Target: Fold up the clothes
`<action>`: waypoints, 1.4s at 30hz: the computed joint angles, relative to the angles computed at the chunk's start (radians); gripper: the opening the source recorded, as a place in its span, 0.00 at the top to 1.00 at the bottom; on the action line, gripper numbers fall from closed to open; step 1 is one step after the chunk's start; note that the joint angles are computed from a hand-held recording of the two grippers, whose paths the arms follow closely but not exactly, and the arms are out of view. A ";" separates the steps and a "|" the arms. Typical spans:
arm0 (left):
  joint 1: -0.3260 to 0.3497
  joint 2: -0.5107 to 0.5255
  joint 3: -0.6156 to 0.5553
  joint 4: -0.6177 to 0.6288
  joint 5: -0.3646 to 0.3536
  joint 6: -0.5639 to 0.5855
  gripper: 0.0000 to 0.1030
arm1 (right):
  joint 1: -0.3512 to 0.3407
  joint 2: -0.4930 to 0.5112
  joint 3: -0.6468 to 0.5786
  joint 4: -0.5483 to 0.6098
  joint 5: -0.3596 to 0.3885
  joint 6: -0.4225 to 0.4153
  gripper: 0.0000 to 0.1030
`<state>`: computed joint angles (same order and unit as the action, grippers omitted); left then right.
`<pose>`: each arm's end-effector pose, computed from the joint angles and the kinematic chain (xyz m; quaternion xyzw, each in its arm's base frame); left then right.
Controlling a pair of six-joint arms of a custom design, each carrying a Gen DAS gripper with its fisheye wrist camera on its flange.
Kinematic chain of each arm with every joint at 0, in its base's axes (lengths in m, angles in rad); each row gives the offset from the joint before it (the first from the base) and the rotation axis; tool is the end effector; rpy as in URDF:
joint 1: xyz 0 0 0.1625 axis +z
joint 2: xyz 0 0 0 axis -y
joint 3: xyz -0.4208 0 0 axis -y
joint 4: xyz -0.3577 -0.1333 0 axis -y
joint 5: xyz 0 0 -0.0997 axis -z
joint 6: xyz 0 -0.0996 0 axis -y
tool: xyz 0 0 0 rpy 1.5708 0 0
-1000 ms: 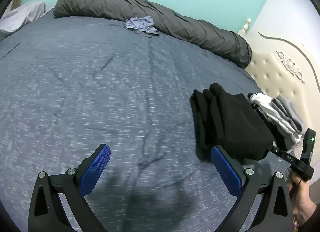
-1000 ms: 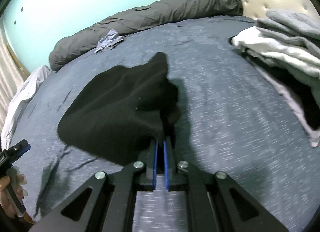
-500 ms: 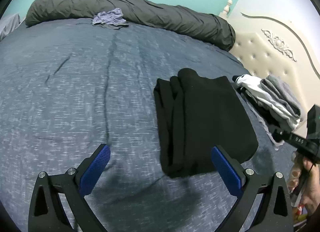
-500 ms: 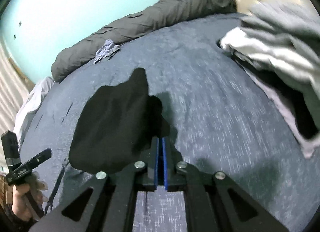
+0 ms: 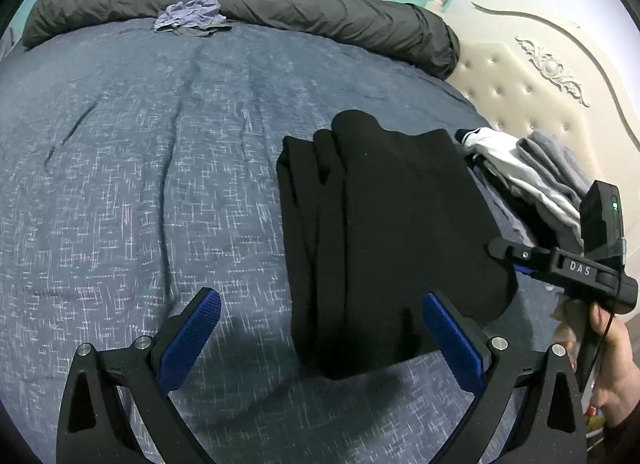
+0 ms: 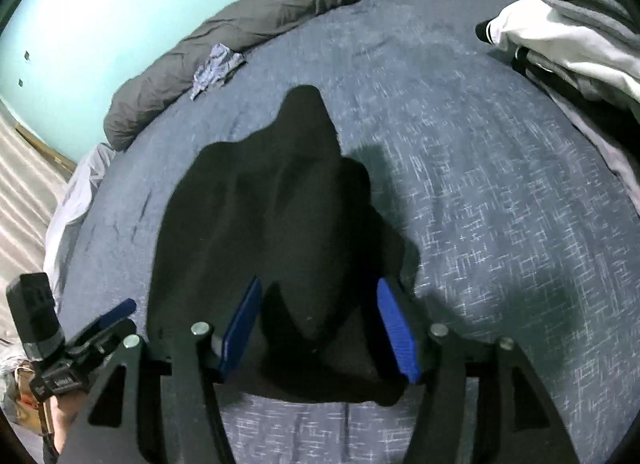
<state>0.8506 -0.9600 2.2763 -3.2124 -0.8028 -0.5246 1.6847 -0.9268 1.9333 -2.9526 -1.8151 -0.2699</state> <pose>-0.1438 -0.4709 0.1250 0.0290 0.9165 -0.3375 0.2128 0.1735 -0.5560 0.1434 0.1637 -0.9616 0.1753 0.1338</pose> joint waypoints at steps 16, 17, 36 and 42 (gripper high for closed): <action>0.027 0.039 -0.046 0.131 0.066 -0.026 0.00 | 0.040 0.008 0.059 -0.213 -0.091 -0.114 0.58; 0.026 0.037 -0.043 0.129 0.065 -0.030 0.00 | 0.049 0.002 0.066 -0.217 -0.071 -0.124 0.61; 0.021 -0.008 -0.001 0.083 0.047 -0.030 0.00 | 0.084 0.160 0.002 -0.263 -0.062 -0.173 0.94; 0.029 -0.012 0.001 0.071 0.035 -0.017 0.00 | 0.102 0.223 -0.158 -0.130 -0.118 -0.134 0.94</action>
